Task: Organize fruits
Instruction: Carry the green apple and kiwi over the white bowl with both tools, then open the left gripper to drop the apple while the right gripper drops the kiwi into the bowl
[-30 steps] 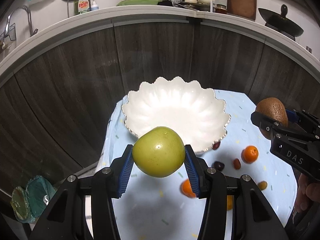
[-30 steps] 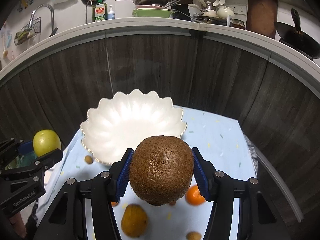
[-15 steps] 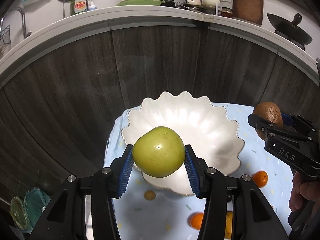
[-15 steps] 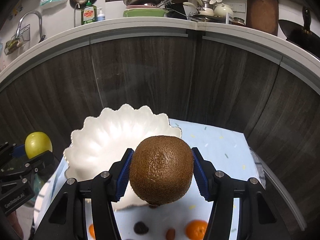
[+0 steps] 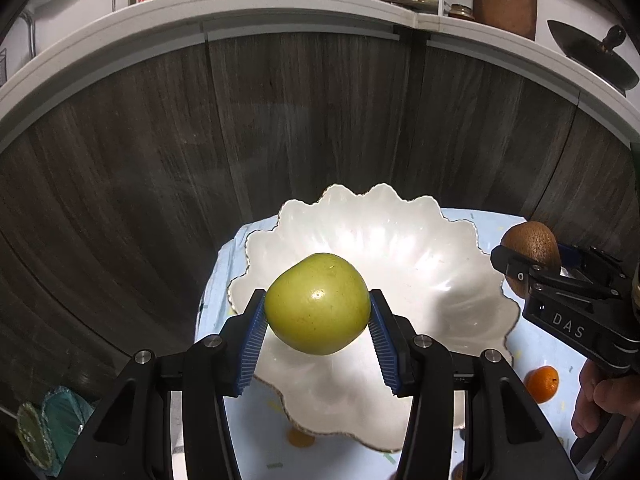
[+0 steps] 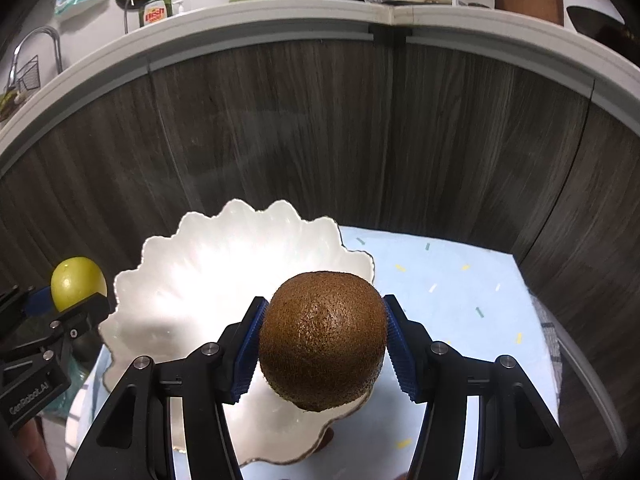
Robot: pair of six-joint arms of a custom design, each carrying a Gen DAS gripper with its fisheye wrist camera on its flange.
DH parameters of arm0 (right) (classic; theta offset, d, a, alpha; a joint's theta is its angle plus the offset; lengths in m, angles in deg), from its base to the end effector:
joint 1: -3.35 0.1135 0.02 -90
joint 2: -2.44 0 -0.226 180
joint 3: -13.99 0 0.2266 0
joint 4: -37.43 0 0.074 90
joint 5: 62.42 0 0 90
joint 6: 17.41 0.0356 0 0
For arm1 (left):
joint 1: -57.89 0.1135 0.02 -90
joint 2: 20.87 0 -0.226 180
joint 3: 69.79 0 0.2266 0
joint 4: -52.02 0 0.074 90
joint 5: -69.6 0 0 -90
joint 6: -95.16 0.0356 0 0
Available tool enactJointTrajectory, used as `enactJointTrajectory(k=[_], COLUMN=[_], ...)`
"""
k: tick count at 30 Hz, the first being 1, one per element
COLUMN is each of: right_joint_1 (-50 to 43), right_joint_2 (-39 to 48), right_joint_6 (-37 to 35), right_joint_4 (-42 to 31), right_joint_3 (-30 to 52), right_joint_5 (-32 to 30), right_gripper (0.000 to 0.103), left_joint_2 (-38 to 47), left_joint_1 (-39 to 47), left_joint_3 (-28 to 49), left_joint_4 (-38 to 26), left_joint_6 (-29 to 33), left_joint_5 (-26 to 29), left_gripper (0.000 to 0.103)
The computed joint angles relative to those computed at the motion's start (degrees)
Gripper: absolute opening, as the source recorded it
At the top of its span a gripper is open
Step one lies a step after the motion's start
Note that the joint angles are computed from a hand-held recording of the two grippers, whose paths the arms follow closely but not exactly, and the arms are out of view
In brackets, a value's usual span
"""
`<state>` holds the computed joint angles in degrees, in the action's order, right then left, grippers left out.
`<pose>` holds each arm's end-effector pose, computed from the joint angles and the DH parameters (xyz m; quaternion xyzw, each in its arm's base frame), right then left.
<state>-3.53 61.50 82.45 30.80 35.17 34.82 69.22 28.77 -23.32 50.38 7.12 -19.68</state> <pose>0.1589 -0.0237 0.0916 0.1581 0.9070 -0.0482 0.3872 0.2283 -0.1277 0.1053 0.2500 0.8903 -0.0950 0.3686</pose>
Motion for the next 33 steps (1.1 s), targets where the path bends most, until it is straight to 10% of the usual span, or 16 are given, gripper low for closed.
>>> enactJointTrajectory(k=[33], right_joint_1=[-1.07], right_joint_2=[28.14], right_joint_6=[2.4], right_joint_4=[16.53], right_joint_3=[5.78], right_joint_5=[-4.67], right_gripper=[0.057], left_joint_2=[14.11], left_joint_1=[0.97], left_joint_3=[6.28], left_joint_4=[2.72], left_joint_6=[-0.14], left_joint_5=[2.16], left_gripper=[0.049])
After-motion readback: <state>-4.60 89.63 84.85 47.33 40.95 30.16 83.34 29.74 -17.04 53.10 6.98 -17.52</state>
